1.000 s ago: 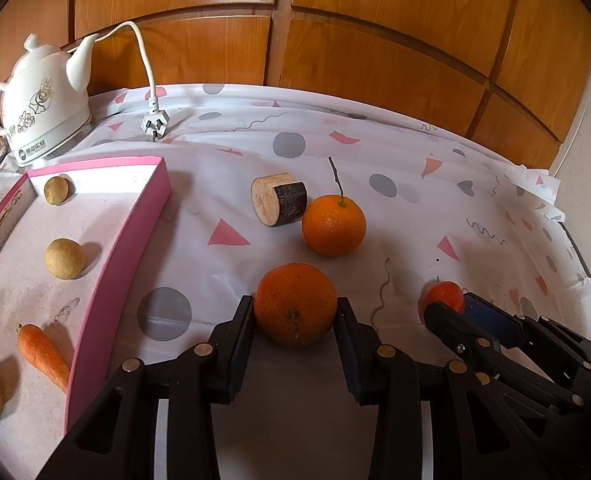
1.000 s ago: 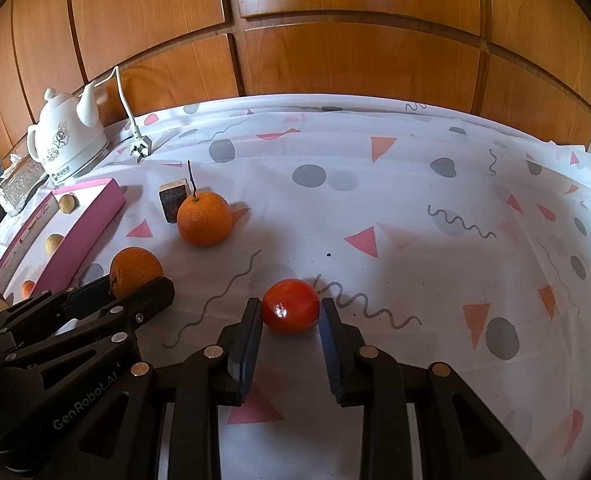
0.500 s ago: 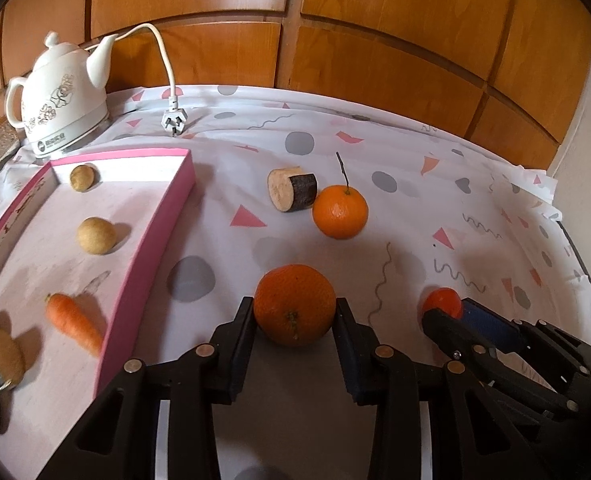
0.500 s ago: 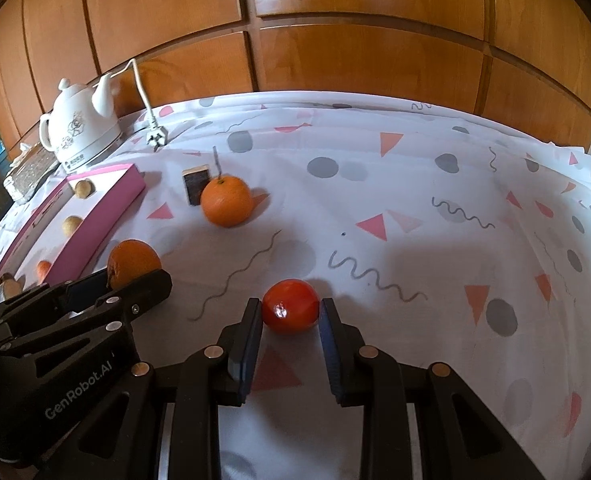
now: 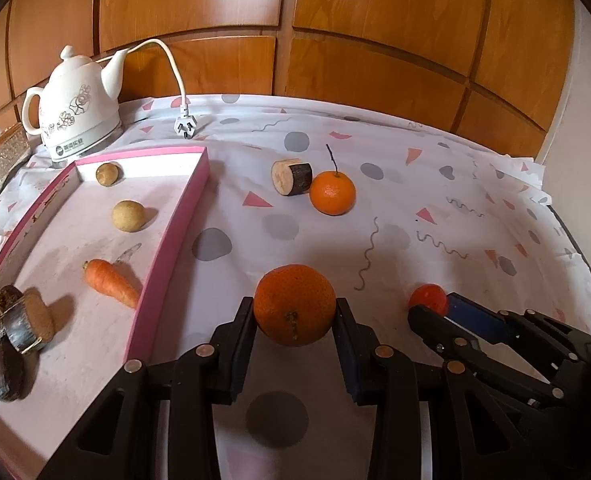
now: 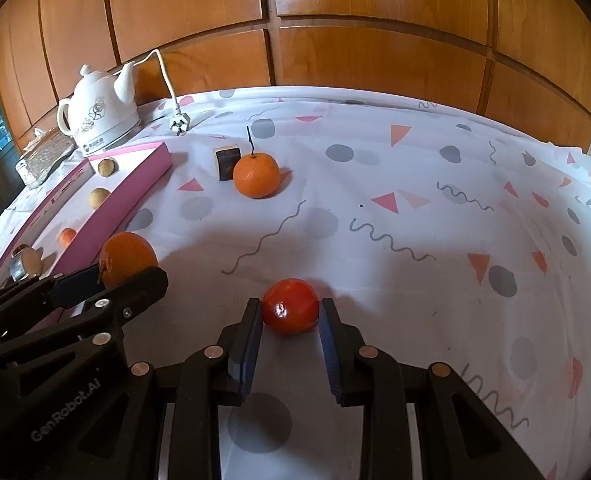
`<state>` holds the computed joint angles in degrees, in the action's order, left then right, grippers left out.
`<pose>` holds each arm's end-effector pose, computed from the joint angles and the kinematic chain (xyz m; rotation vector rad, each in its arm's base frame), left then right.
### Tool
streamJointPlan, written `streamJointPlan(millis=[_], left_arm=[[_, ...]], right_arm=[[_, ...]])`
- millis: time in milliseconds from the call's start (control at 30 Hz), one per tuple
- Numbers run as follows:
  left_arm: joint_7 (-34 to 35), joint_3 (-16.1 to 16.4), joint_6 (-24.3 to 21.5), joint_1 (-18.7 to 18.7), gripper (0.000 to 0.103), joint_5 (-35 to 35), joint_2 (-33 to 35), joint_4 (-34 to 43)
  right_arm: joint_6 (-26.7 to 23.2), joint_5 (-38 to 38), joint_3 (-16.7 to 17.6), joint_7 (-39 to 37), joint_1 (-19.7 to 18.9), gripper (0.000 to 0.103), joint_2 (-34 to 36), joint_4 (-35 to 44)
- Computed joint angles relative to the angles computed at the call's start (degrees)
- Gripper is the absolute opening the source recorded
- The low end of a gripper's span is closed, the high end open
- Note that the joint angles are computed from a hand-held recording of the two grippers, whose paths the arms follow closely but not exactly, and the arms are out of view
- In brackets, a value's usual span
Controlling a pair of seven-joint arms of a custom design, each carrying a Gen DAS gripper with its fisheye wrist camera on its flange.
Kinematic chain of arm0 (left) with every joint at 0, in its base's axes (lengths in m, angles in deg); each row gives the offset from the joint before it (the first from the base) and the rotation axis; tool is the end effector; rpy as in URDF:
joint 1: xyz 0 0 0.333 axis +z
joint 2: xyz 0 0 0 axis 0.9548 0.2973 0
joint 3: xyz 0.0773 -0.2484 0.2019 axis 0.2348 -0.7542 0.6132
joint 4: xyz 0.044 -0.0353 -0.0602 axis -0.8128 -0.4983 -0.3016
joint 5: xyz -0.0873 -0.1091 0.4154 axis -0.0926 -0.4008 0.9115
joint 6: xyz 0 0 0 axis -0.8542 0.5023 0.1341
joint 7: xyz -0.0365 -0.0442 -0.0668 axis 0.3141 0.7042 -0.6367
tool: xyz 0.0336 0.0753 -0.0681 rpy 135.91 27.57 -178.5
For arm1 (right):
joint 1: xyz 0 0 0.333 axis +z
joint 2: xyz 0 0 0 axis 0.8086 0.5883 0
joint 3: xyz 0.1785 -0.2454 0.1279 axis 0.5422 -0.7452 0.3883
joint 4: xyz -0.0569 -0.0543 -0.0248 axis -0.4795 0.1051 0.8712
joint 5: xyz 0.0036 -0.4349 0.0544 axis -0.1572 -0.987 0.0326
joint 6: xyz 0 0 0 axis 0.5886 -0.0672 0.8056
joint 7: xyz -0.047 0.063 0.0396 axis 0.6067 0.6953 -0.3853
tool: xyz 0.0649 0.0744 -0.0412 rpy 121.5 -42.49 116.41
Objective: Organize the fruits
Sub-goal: 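Carry the orange and tomato into the pink tray and open both tools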
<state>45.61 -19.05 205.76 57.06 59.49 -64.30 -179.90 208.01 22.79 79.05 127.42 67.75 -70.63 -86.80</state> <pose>0.5025 -0.0986 0.4107 -1.7585 1.8888 -0.8661 0.5035 0.2532 0.3985 -1.8684 1.6589 -0.5695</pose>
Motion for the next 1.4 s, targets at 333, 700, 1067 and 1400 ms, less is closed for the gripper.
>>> streamJointPlan(millis=[333,700,1067,1400], left_arm=[[2.3,4.0,0.1,-4.4,0.038,-1.8,-4.6,-2.8],[4.7,9.1,-1.7,-7.3,0.038,-4.4,-10.5,-4.9],[-2.2,3.5,-1.7,5.1,0.038,1.2,-13.1,-5.8],[-7.7,3.2,-1.7,11.6,0.039,6.7,-12.6,-5.3]], right_arm=[[1.0,6.0,1.0,-3.8,-0.1,0.029,-2.0,-2.4],[2.5,15.8,2.2,-12.0,1.0,0.029,-2.6,-3.1],[5.1,27.5,4.4,-25.6,3.4,0.029,-2.7,-0.9],[2.8,50.8,1.6,-52.0,13.1,0.029,1.0,4.9]])
